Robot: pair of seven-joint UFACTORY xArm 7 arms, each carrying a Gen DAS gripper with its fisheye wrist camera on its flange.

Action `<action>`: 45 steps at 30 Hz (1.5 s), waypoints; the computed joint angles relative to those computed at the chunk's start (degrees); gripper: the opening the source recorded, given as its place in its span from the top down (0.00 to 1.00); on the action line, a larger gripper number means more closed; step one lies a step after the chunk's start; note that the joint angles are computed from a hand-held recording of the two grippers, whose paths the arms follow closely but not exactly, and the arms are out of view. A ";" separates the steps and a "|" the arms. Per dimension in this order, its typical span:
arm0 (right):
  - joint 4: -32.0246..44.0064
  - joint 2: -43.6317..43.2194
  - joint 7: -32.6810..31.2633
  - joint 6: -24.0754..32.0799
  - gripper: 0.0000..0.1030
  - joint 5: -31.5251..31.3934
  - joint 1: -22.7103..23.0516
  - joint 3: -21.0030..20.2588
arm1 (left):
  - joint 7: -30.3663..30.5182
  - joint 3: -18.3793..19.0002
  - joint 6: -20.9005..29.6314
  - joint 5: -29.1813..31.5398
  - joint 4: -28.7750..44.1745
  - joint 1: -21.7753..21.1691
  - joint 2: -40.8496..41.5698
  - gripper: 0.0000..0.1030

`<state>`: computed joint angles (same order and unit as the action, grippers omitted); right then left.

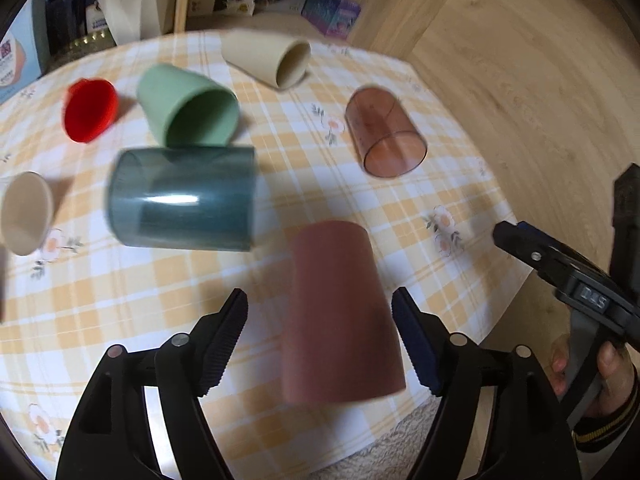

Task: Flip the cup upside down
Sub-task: 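Close the right tool on the pink cup while the left tool releases it, then rotate the pink cup upside down with the right tool and lower it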

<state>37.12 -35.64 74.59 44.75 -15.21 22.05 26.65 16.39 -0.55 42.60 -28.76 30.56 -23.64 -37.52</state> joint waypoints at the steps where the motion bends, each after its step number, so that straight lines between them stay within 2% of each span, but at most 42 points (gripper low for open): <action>1: 0.66 0.61 -0.21 -0.03 0.16 -0.31 -0.12 0.21 | 0.09 0.14 -0.52 0.40 -0.68 0.57 -1.45 0.26; 5: 3.81 4.90 -1.32 -0.41 0.16 0.29 0.42 -0.04 | -0.14 1.05 -2.57 4.06 -3.85 4.00 -8.17 0.16; 10: 7.10 12.02 -3.77 -3.89 0.15 3.12 2.58 -2.56 | 0.01 3.43 -2.81 9.68 -6.36 9.44 -15.14 0.07; 14: 8.43 18.31 -9.22 -10.70 0.15 11.94 6.62 -7.39 | -0.29 5.41 -3.21 12.55 -7.79 13.07 -18.52 0.06; 18: 11.27 23.15 -9.90 -12.78 0.16 16.01 7.61 -8.39 | -0.58 7.35 -1.91 13.36 -8.38 15.11 -20.17 0.06; 27: 17.42 30.13 -8.20 -10.08 0.16 14.60 8.65 -8.76 | -0.10 9.20 -1.04 12.93 -9.56 17.19 -22.08 0.06; 28: 17.84 30.67 -8.04 -9.96 0.20 14.34 8.81 -8.81 | -0.18 9.20 -1.07 12.88 -9.56 17.32 -22.00 0.06; 30: 18.58 31.65 -8.34 -9.60 0.35 14.68 9.12 -9.12 | -0.50 9.04 -1.06 12.83 -9.57 17.63 -21.81 0.06; 32: 18.81 32.27 -8.62 -9.68 0.35 15.04 9.33 -9.42 | -0.65 8.98 -0.98 12.76 -9.54 17.64 -21.61 0.06; 34: 18.89 32.58 -8.83 -9.53 0.41 14.93 9.46 -9.62 | -0.66 8.88 -0.95 12.76 -9.54 17.60 -21.48 0.06; 39: 16.97 31.83 -8.50 -13.25 0.45 15.58 9.56 -9.85 | -1.14 8.27 -0.80 13.01 -9.58 17.62 -21.22 0.06; 45: 14.83 28.56 -5.60 -15.63 0.46 10.09 9.42 -8.49 | -2.03 7.92 -1.01 13.12 -9.55 17.70 -21.04 0.06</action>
